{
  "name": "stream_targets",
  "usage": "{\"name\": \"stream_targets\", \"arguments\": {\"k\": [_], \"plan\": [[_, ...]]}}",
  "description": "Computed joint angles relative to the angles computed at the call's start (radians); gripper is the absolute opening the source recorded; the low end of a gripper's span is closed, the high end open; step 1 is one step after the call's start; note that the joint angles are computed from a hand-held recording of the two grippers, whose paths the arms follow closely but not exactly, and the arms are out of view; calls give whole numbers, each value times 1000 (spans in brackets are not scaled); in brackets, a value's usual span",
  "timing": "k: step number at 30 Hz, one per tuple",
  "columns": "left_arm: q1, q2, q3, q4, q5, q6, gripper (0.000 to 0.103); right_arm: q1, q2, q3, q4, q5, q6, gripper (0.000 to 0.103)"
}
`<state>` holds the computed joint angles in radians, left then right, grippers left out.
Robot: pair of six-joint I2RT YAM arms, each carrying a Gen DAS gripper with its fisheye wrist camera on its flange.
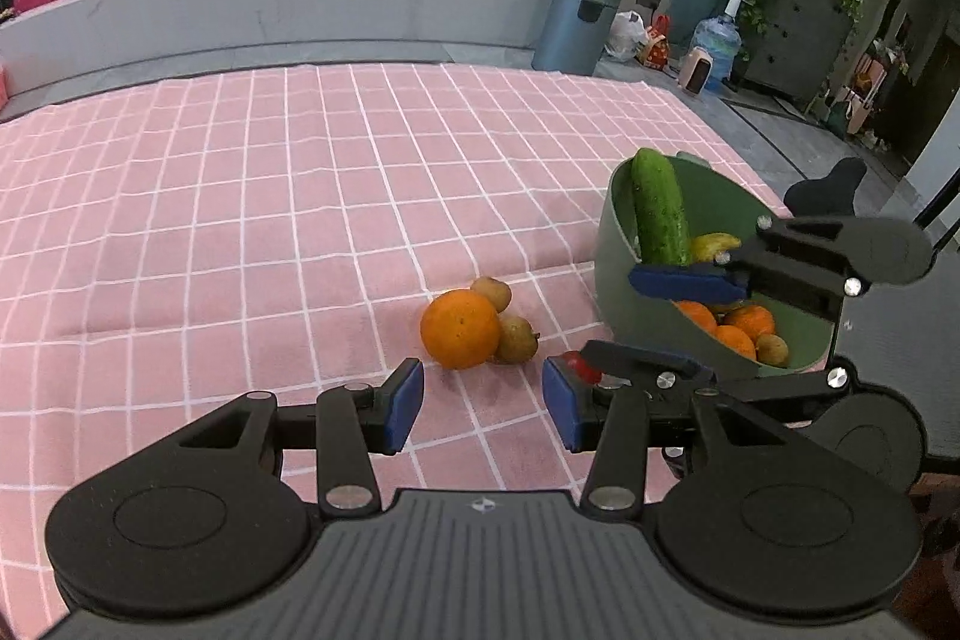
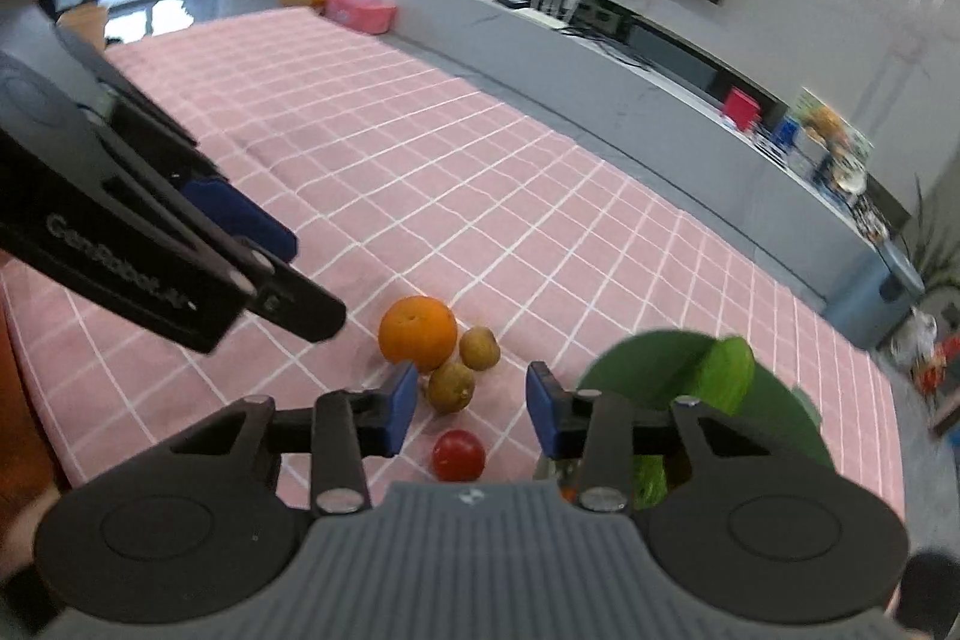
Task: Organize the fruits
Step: 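Grasp an orange with the left gripper while the right gripper grasps a kiwi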
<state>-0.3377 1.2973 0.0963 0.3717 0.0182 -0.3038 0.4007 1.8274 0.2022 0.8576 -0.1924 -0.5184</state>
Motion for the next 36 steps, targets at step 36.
{"name": "stream_targets", "arguments": {"k": [36], "plan": [[211,345,132,166,121,24,45,20,241,525,-542,-5,-261,16]]}}
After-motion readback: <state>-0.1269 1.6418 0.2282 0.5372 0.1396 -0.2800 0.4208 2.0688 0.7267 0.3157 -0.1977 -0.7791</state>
